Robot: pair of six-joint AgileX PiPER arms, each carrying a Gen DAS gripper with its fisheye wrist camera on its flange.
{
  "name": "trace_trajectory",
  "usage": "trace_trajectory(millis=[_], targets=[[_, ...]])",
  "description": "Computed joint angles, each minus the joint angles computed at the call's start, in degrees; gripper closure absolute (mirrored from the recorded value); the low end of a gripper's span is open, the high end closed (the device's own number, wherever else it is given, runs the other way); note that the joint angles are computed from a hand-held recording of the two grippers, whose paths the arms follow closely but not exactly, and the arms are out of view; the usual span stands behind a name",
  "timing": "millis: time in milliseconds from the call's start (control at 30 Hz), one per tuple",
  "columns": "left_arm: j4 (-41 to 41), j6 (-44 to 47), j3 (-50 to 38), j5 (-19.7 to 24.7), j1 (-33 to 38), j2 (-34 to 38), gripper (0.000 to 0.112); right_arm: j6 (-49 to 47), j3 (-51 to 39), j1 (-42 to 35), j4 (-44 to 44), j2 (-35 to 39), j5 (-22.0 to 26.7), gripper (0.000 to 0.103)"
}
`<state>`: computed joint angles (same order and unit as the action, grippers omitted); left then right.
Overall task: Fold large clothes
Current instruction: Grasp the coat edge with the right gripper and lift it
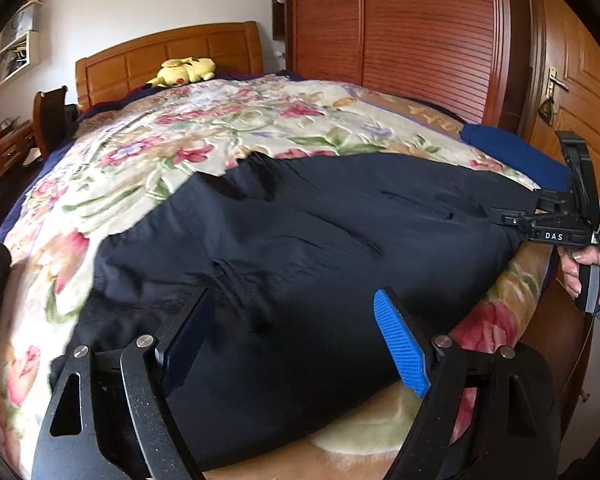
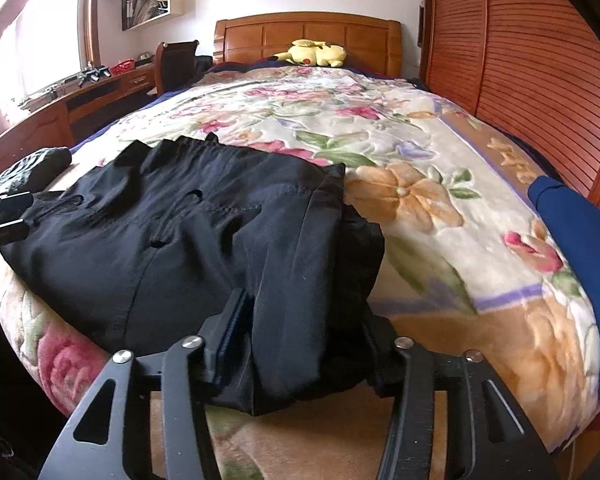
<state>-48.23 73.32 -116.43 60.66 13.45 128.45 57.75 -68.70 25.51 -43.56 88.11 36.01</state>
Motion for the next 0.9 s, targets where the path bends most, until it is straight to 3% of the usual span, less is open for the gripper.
trace_trajectory(millis=[167, 567, 767, 900], targets=[[1.1, 0.5, 1.8, -1.2, -1.2, 0.0, 0.03, -1.0, 0.5, -1.6, 2.8, 1.0, -2.2, 0.037], [2.4, -0.3, 1.6, -0.9, -1.7, 1.7, 0.028, -6.8, 1.6, -5.7, 11.8, 1.7, -8.3, 0.038], [3.1, -0.3, 1.9, -0.8, -1.9, 2.4, 0.027, -18.7, 1.8, -8.4, 23.6, 1.0, -11.2, 0.057], [3.3, -0.1, 2.4, -1.3, -2.1, 2.3, 0.027, -15.9, 1.4, -6.8, 19.5, -0.1, -10.8, 0.074]])
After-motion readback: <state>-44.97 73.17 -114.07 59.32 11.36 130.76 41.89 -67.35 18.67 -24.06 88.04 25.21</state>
